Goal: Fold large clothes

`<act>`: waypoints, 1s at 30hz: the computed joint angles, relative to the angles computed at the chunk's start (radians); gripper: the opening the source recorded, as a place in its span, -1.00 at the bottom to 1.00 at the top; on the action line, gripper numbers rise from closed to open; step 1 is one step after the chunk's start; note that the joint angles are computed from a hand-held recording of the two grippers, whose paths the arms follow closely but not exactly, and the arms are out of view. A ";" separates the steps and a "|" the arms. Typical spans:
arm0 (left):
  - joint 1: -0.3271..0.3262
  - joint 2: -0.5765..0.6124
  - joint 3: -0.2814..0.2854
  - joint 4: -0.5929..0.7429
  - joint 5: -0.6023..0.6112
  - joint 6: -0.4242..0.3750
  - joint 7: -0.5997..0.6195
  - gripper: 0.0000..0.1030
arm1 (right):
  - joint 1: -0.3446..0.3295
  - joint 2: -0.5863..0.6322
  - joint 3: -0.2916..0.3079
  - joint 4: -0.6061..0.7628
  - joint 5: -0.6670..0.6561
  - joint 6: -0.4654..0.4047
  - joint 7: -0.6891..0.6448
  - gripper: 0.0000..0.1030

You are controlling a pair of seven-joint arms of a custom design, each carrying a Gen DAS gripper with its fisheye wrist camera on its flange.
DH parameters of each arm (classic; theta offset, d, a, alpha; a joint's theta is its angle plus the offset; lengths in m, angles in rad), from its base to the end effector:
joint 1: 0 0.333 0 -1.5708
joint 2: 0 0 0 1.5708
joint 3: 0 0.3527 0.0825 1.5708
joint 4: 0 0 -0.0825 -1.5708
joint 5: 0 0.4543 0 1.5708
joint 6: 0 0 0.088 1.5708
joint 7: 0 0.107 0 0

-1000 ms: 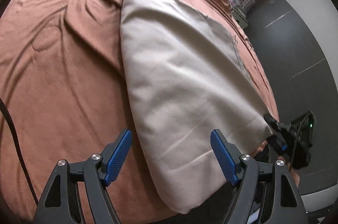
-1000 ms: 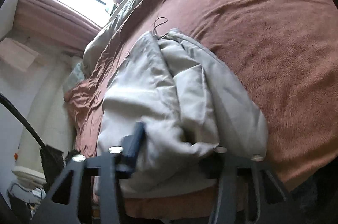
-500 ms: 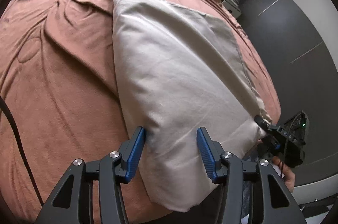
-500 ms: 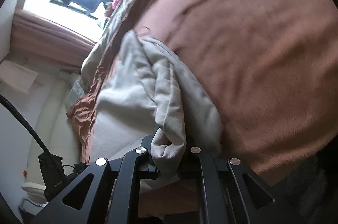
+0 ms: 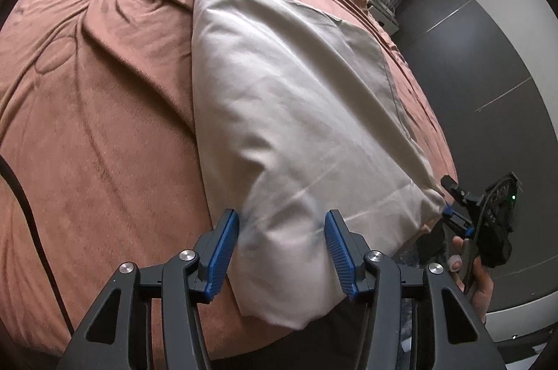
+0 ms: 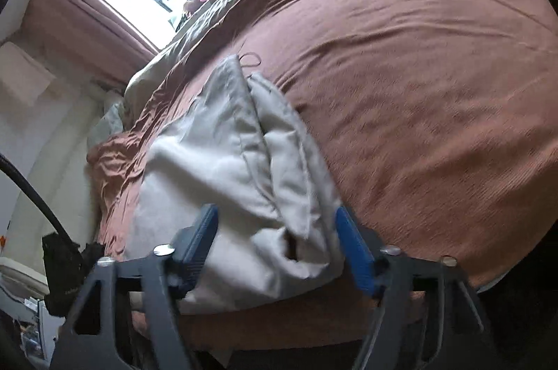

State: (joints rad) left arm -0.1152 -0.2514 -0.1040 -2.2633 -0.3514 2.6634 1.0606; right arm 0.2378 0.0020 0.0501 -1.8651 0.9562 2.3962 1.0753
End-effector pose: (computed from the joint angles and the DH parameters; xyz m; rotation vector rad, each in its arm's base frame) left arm 0.5603 -0.1182 0.5419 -2.5361 1.4300 -1.0351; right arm 0.6432 0.1972 0.5870 -1.7255 1.3724 0.1613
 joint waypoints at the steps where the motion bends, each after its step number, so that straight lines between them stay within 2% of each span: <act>1: -0.006 -0.006 0.003 -0.010 -0.018 0.009 0.002 0.02 | -0.001 0.010 0.000 0.011 -0.015 -0.013 0.010 0.34; 7: -0.028 -0.051 0.009 -0.067 -0.076 0.048 -0.015 0.04 | -0.018 0.078 0.010 0.075 -0.050 -0.087 0.065 0.34; 8: -0.036 -0.055 0.013 -0.077 -0.093 0.058 -0.013 0.09 | -0.020 0.081 0.014 0.077 -0.041 -0.087 0.057 0.25; 9: -0.049 -0.057 0.024 -0.085 -0.122 0.068 -0.004 0.13 | -0.024 0.083 0.016 0.083 -0.039 -0.095 0.058 0.02; 11: -0.082 -0.052 0.054 -0.098 -0.208 0.079 0.035 0.34 | -0.035 0.090 0.017 0.092 -0.012 -0.143 0.053 -0.21; 15: -0.120 -0.046 0.081 -0.116 -0.344 0.110 0.132 0.34 | -0.037 0.079 0.021 0.080 -0.006 -0.135 0.037 -0.40; 20: -0.077 -0.064 0.044 -0.114 -0.280 0.082 0.097 -0.04 | -0.044 0.066 0.016 0.066 0.044 -0.153 0.022 -0.52; 23: -0.061 -0.082 0.035 -0.111 -0.229 0.055 0.079 -0.18 | -0.032 0.050 0.019 0.041 0.035 -0.130 0.017 -0.52; 30: -0.058 -0.155 0.057 -0.148 -0.199 0.008 0.094 -0.28 | -0.014 -0.005 0.007 -0.027 0.051 -0.145 -0.001 -0.53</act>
State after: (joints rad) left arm -0.1729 -0.4059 -0.0471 -2.4110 -0.5503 2.6715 1.1542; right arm 0.2236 -0.0027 0.0575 -1.8918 1.0072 2.2507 1.0746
